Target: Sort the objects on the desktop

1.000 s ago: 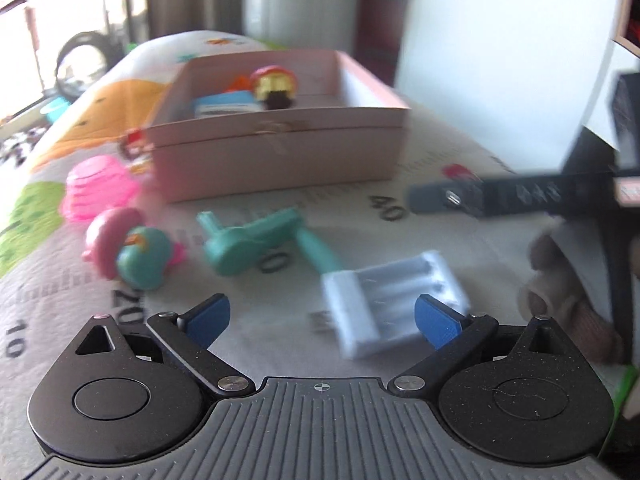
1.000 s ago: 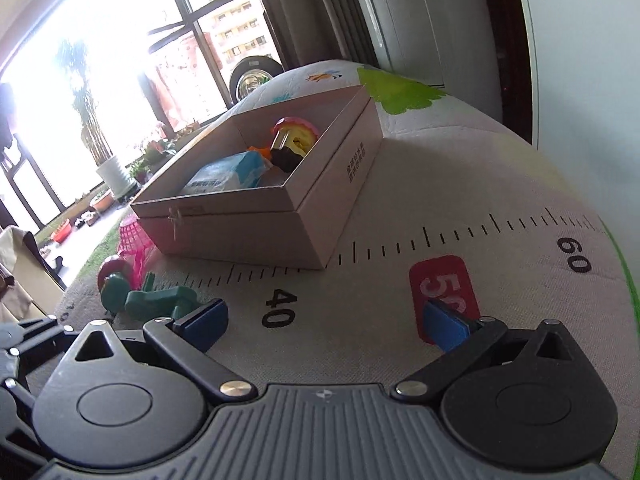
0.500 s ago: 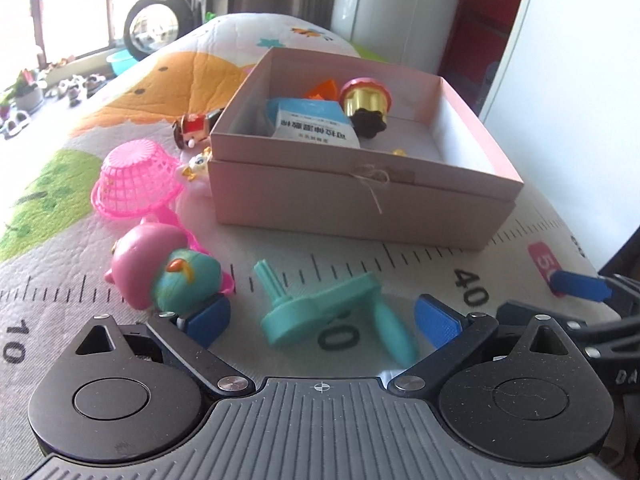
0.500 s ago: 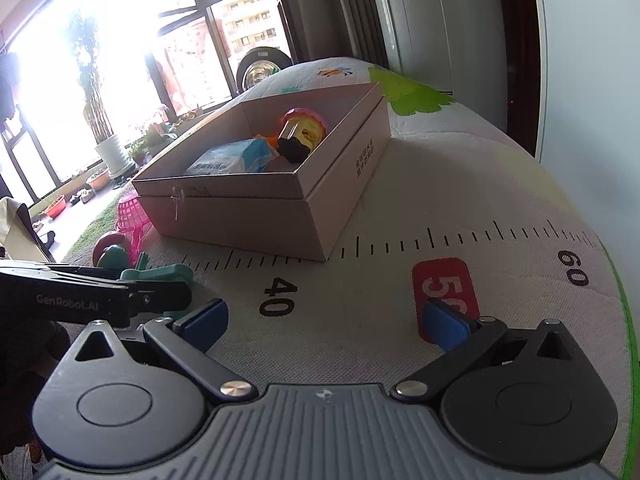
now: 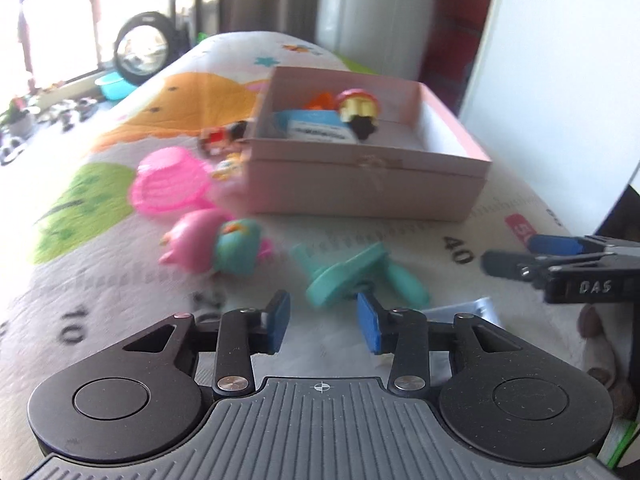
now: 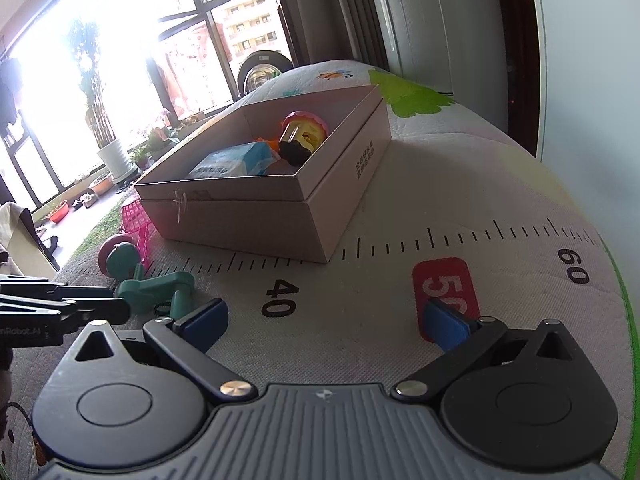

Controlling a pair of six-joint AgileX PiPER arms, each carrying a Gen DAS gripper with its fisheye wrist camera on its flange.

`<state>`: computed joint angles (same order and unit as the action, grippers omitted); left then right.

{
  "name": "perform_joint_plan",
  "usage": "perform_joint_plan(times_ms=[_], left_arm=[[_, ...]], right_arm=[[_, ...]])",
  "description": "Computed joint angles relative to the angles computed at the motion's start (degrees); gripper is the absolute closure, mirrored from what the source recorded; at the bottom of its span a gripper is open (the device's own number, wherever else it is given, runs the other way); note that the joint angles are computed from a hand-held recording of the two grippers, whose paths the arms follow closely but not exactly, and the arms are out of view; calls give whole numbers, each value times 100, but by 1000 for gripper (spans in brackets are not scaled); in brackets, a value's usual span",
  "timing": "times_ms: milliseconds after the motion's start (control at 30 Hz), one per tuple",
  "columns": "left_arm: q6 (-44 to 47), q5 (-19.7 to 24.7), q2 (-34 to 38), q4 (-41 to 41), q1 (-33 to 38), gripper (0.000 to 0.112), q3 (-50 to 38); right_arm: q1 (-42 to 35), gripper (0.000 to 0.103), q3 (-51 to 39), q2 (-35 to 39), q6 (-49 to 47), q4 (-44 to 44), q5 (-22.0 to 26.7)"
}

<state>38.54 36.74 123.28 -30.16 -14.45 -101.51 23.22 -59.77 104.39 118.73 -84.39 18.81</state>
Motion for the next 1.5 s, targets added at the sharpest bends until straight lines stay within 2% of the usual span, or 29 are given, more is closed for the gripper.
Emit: perform_joint_plan(times_ms=[100,167,233,300,367,400,467,533,567,700,800,900,967,1033,1100,1167,1233,1300,1333,1367,1433,1500], left_arm=[[-1048,-564,-179,965,45,62,319],[-1555,-441,-108,1220,157,57,158],[-1639,-267,-26,1096,230,50,-18],[-1484,-241,-31,925,238,40,-39],[-1160,-276,-85,665,210,30,42],[-975,-270,-110,521,207,28,85],[-714,-314,-178,327,163,17,219],[-522,-259,-127,176,79,17,198],[-453,-159,-54,105,38,17,102],[-501,208,293,76,-157,17,-401],[-704,363,541,208,-279,17,-778],[-887,636,753,255,-315,19,-1137],[-773,894,823,19,-244,20,-1285],[-682,799,704,-127,-147,20,-1114],[-953,586,622,44,-64,20,-1022],[-1295,492,595,288,33,20,-1031],[-1493,455,548,433,118,20,-999],[-1387,397,422,368,179,19,-818],[-1230,376,346,275,200,18,-704],[-992,338,258,155,210,17,-561],[-540,248,148,-14,181,17,-353],[-278,201,168,-40,91,17,-316]], right_arm=[[119,0,-31,-105,-756,401,-223],[293,0,-110,-204,-1902,1060,-526],[616,0,-311,-106,-3048,1667,-461],[930,0,-645,133,-4194,2375,16],[1169,0,-972,395,-4681,2534,797],[1227,0,-1059,484,-4580,2395,1187],[1189,0,-1036,465,-4152,2183,1634],[1141,0,-1007,488,-3559,1895,2310],[1064,0,-886,413,-3281,1804,2347],[574,0,-401,-7,-2937,2211,1573],[614,0,-199,-16,-2528,2018,1513],[565,0,-158,-50,-2562,2030,1355],[478,0,24,-209,-2513,1861,738],[505,0,-11,-255,-2680,1670,263],[673,0,-237,-153,-3126,1628,242],[820,0,-800,202,-4112,2103,419],[751,0,-1376,602,-5137,2848,393],[683,0,-1864,959,-5869,3540,509],[657,0,-2042,1099,-5993,3723,587],[615,9,-2036,1095,-5972,3782,500],[535,12,-1895,974,-6161,4064,318],[606,12,-1635,798,-5504,3457,442]])
